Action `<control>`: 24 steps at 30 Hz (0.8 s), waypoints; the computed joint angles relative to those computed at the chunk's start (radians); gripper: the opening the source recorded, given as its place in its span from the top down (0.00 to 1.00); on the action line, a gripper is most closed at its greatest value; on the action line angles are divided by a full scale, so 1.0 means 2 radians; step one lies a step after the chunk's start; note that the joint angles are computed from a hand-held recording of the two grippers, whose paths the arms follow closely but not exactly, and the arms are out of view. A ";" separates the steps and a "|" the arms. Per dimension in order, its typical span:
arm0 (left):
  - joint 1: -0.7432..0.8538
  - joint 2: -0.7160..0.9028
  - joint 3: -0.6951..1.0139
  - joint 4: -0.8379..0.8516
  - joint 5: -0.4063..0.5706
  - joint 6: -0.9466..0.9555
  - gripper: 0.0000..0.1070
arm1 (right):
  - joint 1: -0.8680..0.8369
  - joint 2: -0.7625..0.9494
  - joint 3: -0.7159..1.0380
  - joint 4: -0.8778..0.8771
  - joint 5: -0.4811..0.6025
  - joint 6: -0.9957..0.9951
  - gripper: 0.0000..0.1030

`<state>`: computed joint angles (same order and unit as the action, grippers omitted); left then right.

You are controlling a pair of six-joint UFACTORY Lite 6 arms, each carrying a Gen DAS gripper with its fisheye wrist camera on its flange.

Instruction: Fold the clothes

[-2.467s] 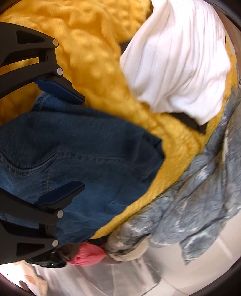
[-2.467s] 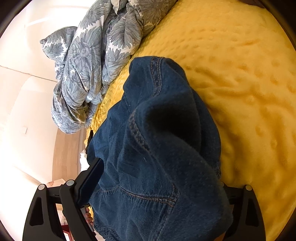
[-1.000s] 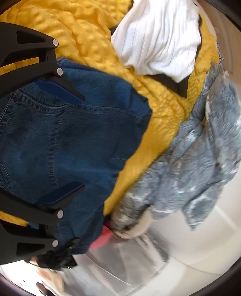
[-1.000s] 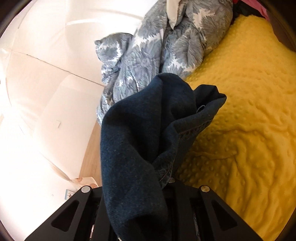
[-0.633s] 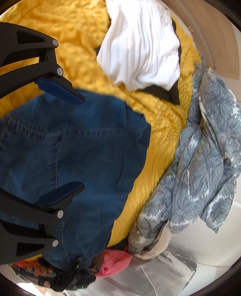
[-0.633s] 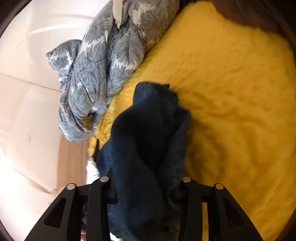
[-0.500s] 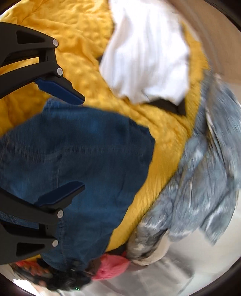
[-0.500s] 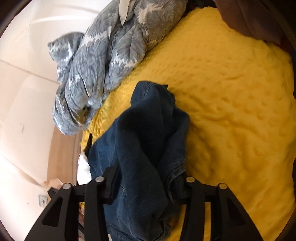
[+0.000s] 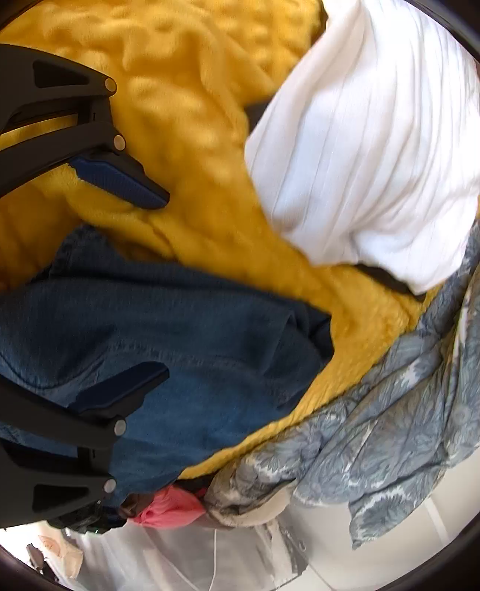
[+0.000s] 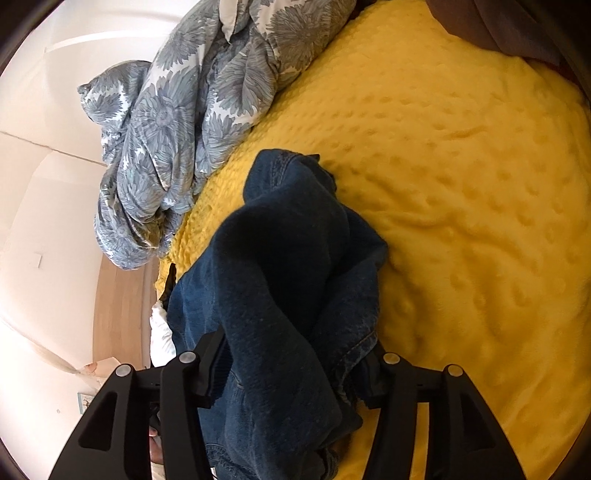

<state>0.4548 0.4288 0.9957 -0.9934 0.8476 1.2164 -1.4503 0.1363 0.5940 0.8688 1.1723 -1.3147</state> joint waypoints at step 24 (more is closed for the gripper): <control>0.010 -0.110 -0.010 -0.074 0.088 0.065 0.19 | -0.068 -0.153 0.045 -0.078 0.014 0.001 0.45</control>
